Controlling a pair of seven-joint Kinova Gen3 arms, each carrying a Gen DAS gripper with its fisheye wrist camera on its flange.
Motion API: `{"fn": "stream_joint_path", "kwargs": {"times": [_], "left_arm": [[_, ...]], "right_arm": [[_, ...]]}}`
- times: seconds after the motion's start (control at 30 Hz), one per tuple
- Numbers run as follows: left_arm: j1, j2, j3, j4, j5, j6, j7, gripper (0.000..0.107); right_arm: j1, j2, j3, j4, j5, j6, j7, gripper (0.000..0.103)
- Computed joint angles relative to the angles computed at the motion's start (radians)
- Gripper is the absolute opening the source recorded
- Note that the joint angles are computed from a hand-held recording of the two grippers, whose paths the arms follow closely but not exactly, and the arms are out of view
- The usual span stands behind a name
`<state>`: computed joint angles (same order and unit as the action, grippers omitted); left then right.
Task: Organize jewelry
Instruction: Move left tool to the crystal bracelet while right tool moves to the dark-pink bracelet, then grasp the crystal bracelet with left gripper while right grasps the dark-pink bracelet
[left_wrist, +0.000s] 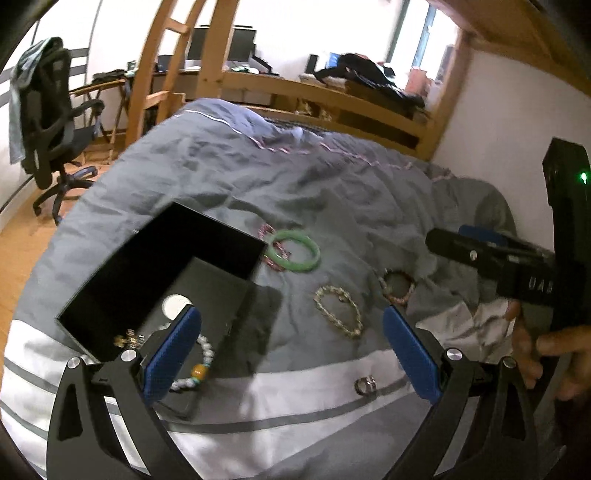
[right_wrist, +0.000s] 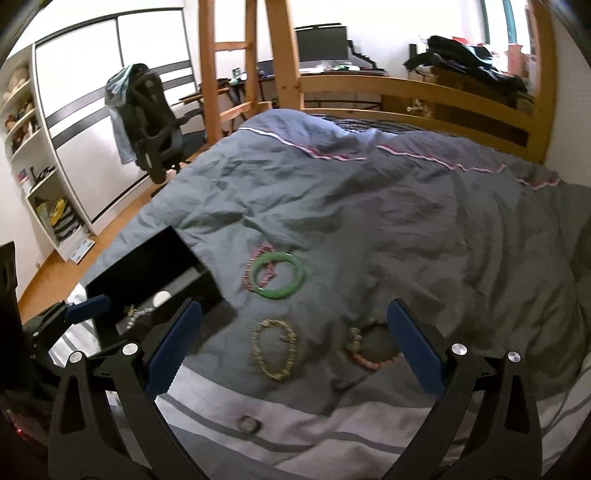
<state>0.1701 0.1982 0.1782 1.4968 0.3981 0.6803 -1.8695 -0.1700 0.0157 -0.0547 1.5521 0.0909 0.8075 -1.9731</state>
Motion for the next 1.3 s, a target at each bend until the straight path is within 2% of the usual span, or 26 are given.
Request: {"fn": "stream_joint_path", "kwargs": {"times": [0.07, 0.3, 0.37, 0.43, 0.47, 0.5, 0.57, 0.67, 0.83, 0.87, 0.9, 0.97, 1.0, 1.07, 1.13, 1.2, 1.3], "left_arm": [[0.015, 0.013, 0.003, -0.007, -0.019, 0.014, 0.006, 0.097], [0.063, 0.058, 0.008, -0.051, -0.096, 0.047, 0.027, 0.097], [0.072, 0.085, 0.012, -0.078, -0.113, 0.073, 0.026, 0.097], [0.072, 0.114, 0.023, -0.104, -0.11, 0.106, 0.006, 0.097], [0.073, 0.133, 0.027, -0.126, -0.111, 0.134, -0.005, 0.097], [0.075, 0.146, 0.031, -0.14, -0.114, 0.149, -0.008, 0.097], [0.112, 0.163, 0.017, -0.154, -0.153, 0.139, 0.005, 0.097], [0.171, 0.185, -0.012, -0.172, -0.232, 0.098, 0.062, 0.097], [0.232, 0.249, -0.042, -0.25, -0.331, 0.091, 0.156, 0.097], [0.253, 0.261, -0.051, -0.262, -0.36, 0.087, 0.171, 0.097], [0.27, 0.272, -0.056, -0.274, -0.388, 0.086, 0.181, 0.097], [0.29, 0.288, -0.053, -0.286, -0.421, 0.082, 0.181, 0.097], [0.297, 0.288, -0.053, -0.281, -0.434, 0.072, 0.179, 0.097], [0.293, 0.288, -0.033, -0.272, -0.437, 0.056, 0.151, 0.097], [0.28, 0.311, -0.014, -0.297, -0.416, 0.093, 0.122, 0.097], [0.281, 0.318, -0.014, -0.301, -0.409, 0.099, 0.113, 0.097], [0.303, 0.361, -0.048, -0.364, -0.421, 0.171, 0.161, 0.096]], "right_arm": [[0.022, -0.013, 0.016, 0.033, -0.044, -0.023, 0.041, 0.099], [0.081, -0.043, 0.048, 0.11, -0.096, -0.081, 0.073, 0.099], [0.097, -0.041, 0.059, 0.127, -0.142, -0.095, 0.111, 0.099], [0.104, -0.035, 0.058, 0.141, -0.144, -0.11, 0.123, 0.097], [0.105, -0.029, 0.055, 0.144, -0.143, -0.112, 0.13, 0.093], [0.106, -0.022, 0.055, 0.146, -0.149, -0.112, 0.144, 0.085], [0.105, 0.0, 0.051, 0.138, -0.142, -0.093, 0.154, 0.078], [0.095, 0.016, 0.04, 0.161, -0.114, -0.109, 0.141, 0.078], [0.078, 0.053, 0.038, 0.188, -0.059, -0.135, 0.102, 0.075], [0.081, 0.062, 0.04, 0.185, -0.062, -0.134, 0.108, 0.071], [0.083, 0.071, 0.042, 0.183, -0.066, -0.13, 0.115, 0.061], [0.101, 0.088, 0.033, 0.175, -0.102, -0.119, 0.161, 0.052], [0.097, 0.092, 0.04, 0.178, -0.113, -0.123, 0.175, 0.051], [0.099, 0.105, 0.039, 0.182, -0.119, -0.125, 0.193, 0.046], [0.106, 0.128, 0.04, 0.178, -0.137, -0.116, 0.214, 0.042], [0.116, 0.128, 0.038, 0.196, -0.164, -0.147, 0.238, 0.042], [0.116, 0.136, 0.039, 0.2, -0.171, -0.158, 0.246, 0.039]]}}
